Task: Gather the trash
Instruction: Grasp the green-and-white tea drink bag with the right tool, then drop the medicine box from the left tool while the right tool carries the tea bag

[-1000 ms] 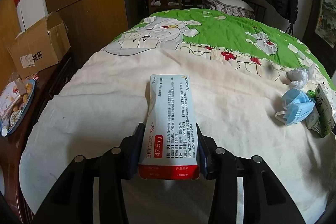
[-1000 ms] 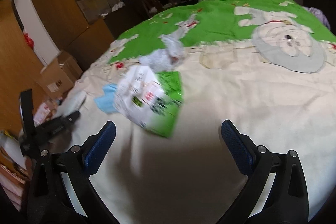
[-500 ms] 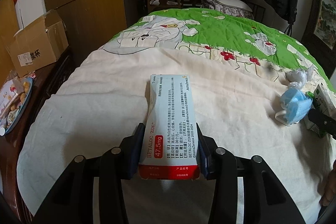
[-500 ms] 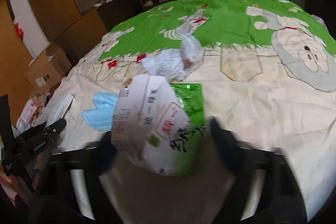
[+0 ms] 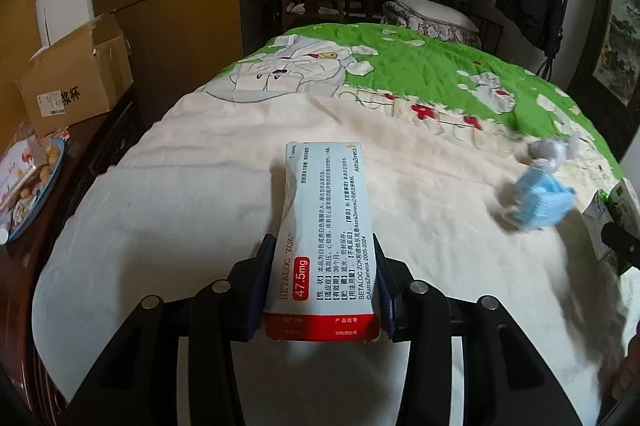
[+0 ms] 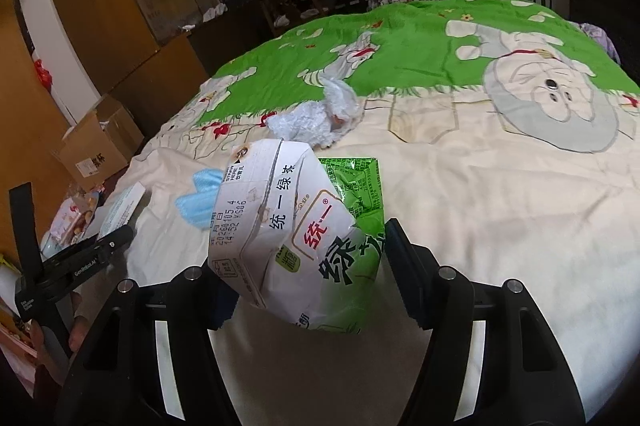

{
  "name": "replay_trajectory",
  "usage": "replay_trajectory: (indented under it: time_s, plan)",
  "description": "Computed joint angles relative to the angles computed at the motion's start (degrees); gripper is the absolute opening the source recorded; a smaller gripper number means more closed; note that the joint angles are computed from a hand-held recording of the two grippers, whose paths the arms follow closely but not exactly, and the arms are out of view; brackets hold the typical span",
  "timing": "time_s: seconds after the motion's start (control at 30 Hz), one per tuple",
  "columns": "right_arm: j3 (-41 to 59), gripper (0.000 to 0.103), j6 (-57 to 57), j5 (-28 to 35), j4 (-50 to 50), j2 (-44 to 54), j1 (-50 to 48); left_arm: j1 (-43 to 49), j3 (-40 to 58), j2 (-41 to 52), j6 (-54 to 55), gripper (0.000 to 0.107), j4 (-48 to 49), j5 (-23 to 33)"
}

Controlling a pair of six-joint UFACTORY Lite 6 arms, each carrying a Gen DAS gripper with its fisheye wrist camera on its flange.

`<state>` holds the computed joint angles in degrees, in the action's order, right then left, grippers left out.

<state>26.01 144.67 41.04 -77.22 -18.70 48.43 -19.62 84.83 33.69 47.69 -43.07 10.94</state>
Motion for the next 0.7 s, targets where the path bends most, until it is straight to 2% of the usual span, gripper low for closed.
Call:
replay_trajectory:
  time_s: [0.17, 0.3, 0.53, 0.7]
  plan:
    - [-3.6, 0.064, -0.1, 4.6, 4.6, -7.8, 7.1, -0.6, -12.7, -10.3, 6.8, 0.044, -6.3, -2.4]
    - [-3.2, 0.064, 0.3, 11.9, 7.5, -10.7, 15.0, -1.0, -20.4, -19.1, 7.2, 0.044, -6.6, -2.9]
    - [1.5, 0.064, 3.0, 28.6, 11.3, -10.9, 33.0, -1.7, -29.7, -35.3, -2.6, 0.044, 2.3, -0.9]
    - [7.4, 0.064, 6.1, 39.1, 12.1, -6.7, 44.6, -3.1, -35.6, -47.6, -15.6, 0.044, 14.7, 1.1]
